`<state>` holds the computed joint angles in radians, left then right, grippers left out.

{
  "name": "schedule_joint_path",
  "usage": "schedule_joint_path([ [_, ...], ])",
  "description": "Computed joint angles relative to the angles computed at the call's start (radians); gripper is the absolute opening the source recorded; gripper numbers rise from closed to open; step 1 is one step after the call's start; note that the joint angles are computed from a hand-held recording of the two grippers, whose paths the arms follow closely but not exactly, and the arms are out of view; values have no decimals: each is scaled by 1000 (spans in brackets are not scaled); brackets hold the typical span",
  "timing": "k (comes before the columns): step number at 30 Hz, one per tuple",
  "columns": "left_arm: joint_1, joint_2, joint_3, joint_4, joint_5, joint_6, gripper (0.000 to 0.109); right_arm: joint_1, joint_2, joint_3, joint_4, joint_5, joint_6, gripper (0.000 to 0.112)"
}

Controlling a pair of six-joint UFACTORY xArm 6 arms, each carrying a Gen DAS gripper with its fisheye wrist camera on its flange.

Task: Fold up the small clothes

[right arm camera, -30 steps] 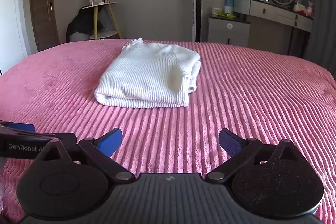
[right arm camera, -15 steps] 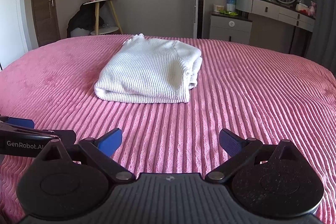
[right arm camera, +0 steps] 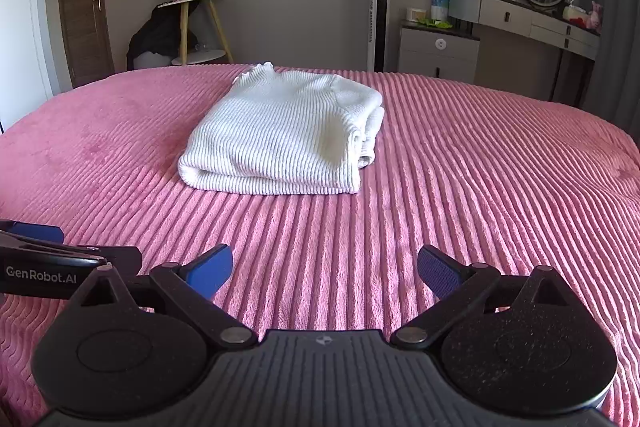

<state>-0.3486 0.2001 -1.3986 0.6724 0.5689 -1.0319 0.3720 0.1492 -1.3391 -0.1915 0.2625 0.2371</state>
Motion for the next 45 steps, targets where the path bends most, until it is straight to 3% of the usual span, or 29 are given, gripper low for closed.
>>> schedule_joint_path([
  [45, 1, -3, 12, 4, -47, 17, 103, -2, 10, -10, 39, 23, -10, 99],
])
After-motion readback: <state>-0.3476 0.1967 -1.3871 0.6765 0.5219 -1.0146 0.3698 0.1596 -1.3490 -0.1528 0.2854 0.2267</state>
